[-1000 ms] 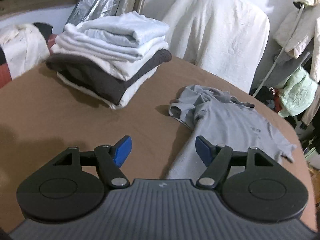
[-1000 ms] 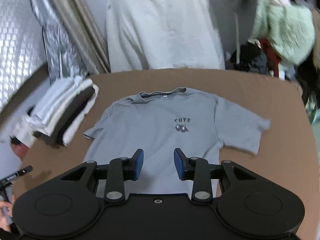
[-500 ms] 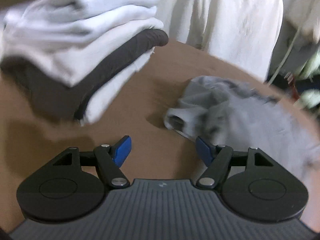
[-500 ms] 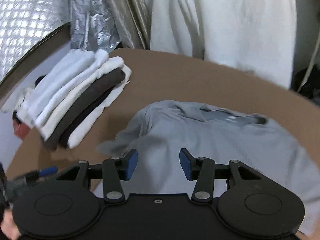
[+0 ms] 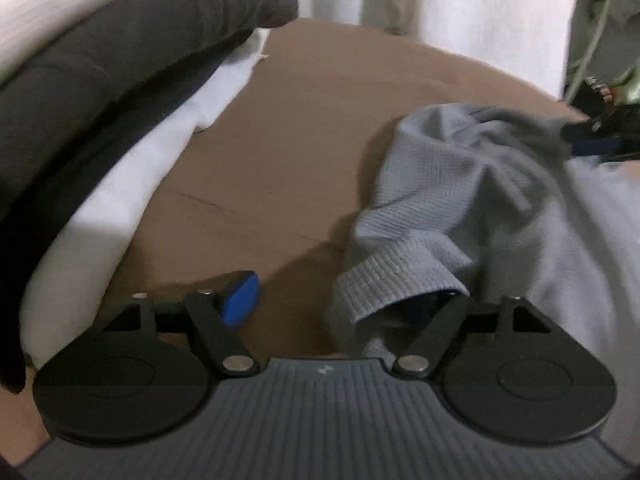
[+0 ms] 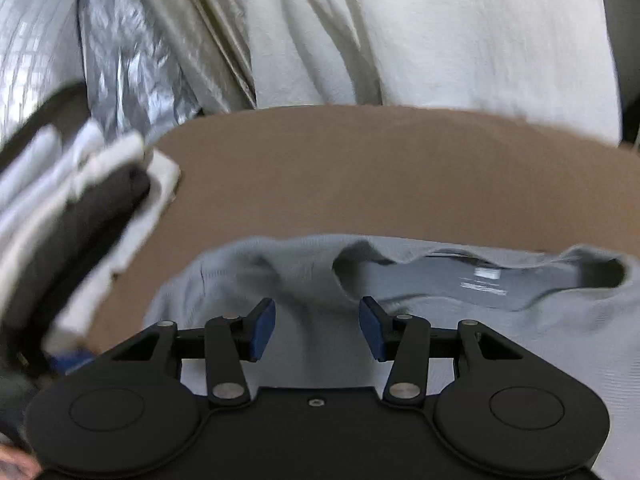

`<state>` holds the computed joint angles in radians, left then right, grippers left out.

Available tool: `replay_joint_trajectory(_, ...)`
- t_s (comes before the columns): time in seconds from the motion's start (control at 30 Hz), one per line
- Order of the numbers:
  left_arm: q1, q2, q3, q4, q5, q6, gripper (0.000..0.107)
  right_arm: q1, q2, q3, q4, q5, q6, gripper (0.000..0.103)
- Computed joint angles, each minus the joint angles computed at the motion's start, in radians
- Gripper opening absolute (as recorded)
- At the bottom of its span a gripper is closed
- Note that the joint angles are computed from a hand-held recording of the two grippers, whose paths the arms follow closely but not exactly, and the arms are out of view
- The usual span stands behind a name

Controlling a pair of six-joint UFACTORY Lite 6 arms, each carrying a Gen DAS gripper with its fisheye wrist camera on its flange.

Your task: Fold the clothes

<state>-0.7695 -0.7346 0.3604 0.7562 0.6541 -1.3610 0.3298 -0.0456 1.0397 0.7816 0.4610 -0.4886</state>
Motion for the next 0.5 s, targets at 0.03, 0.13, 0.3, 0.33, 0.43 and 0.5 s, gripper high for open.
replay_joint_trajectory(0.03,-0.045,0.04,0.011,0.096,0.02,-0.083,0.062,-0.011,0.034,0.018,0.046,0.005,-0.042,0.053)
replay_joint_trajectory(0.13,-0.186,0.182,0.096,0.3,0.173,-0.217,0.002,0.005,0.141,0.104,-0.006,-0.014,-0.027,0.057)
replay_joint_trajectory(0.3,-0.276,0.252,0.259,0.478,0.474,-0.229,0.001,0.06,0.254,0.23,-0.217,-0.027,0.057,0.003)
replay_joint_trajectory(0.33,-0.291,0.268,0.286,0.527,0.555,-0.209,0.001,0.081,0.246,0.23,-0.294,-0.071,0.103,0.003)
replay_joint_trajectory(0.43,-0.229,0.278,0.367,0.588,0.593,-0.127,0.002,0.107,0.252,0.283,-0.508,-0.148,0.276,0.003)
replay_joint_trajectory(0.5,-0.132,0.296,0.416,0.529,0.511,-0.08,0.006,0.108,0.275,0.343,-0.574,-0.161,0.329,0.003)
